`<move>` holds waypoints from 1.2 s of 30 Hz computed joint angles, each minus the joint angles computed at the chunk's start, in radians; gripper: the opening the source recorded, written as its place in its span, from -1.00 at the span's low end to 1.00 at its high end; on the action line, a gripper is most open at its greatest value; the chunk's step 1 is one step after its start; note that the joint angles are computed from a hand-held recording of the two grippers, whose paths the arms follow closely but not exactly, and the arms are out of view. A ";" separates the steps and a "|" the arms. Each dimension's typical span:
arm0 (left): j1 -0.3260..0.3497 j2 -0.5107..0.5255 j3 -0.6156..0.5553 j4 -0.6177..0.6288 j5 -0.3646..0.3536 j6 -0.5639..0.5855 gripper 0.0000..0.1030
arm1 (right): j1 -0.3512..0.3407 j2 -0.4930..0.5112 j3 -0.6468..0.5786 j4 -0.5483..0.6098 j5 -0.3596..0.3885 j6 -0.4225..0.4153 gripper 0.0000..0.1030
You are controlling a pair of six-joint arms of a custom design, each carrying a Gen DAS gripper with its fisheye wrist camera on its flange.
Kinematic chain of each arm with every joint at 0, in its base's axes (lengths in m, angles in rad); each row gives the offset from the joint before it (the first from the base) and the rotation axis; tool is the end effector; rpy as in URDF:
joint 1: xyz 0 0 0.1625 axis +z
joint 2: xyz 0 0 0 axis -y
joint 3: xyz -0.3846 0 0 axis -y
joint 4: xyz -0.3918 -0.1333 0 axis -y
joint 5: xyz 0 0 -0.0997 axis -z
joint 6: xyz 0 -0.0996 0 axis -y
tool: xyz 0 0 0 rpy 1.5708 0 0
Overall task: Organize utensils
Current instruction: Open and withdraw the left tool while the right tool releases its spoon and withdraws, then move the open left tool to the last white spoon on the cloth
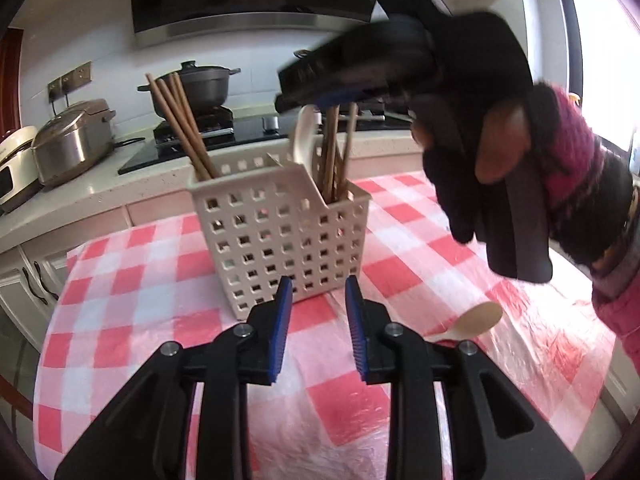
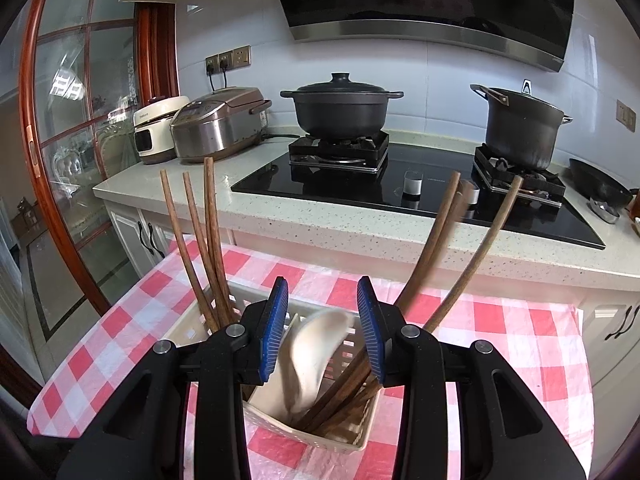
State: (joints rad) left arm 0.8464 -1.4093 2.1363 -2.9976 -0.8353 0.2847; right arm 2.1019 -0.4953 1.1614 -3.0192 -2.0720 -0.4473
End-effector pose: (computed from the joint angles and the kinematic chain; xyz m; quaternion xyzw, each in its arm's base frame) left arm -0.1672 -0.4909 0.2894 0.3159 0.8269 -0.3858 0.2598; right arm 0.4681 -0.6282 0.1115 0.3374 -0.8350 0.3786 0.2136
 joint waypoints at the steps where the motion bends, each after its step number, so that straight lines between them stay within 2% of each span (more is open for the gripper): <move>1: 0.001 0.002 0.000 0.010 -0.010 -0.002 -0.42 | 0.000 -0.004 0.004 -0.001 0.002 0.002 -0.24; 2: 0.000 0.005 -0.002 0.020 -0.019 -0.002 -0.38 | -0.001 -0.014 0.018 -0.010 0.007 0.007 -0.18; 4: 0.001 0.016 -0.006 0.039 -0.047 0.024 -0.17 | -0.003 -0.050 0.064 -0.031 0.023 0.016 -0.18; 5: 0.001 0.024 -0.010 0.049 -0.063 0.044 -0.14 | -0.002 -0.070 0.091 -0.046 0.031 0.018 -0.18; 12: 0.019 0.108 -0.077 0.171 -0.183 0.173 -0.13 | -0.021 -0.276 0.362 -0.188 0.052 0.028 -0.17; 17: 0.020 0.157 -0.098 0.212 -0.223 0.223 -0.13 | -0.044 -0.387 0.524 -0.266 0.037 0.044 -0.17; 24: 0.019 0.204 -0.103 0.222 -0.189 0.228 -0.13 | -0.074 -0.513 0.739 -0.393 0.039 0.096 -0.17; 26: 0.009 0.219 -0.097 0.204 -0.143 0.211 -0.13 | -0.075 -0.524 0.779 -0.407 0.004 0.113 -0.16; 28: 0.003 0.225 -0.091 0.192 -0.090 0.172 -0.12 | -0.088 -0.541 0.816 -0.344 -0.022 0.173 -0.16; 30: 0.008 0.213 -0.086 0.196 -0.075 0.128 -0.12 | -0.109 -0.550 0.846 -0.275 -0.024 0.223 -0.16; 33: 0.023 0.199 -0.093 0.209 -0.061 0.081 -0.12 | -0.131 -0.547 0.871 -0.238 -0.043 0.255 -0.16; 36: 0.024 0.199 -0.104 0.222 -0.039 0.079 -0.12 | -0.140 -0.543 0.883 -0.216 -0.025 0.287 -0.16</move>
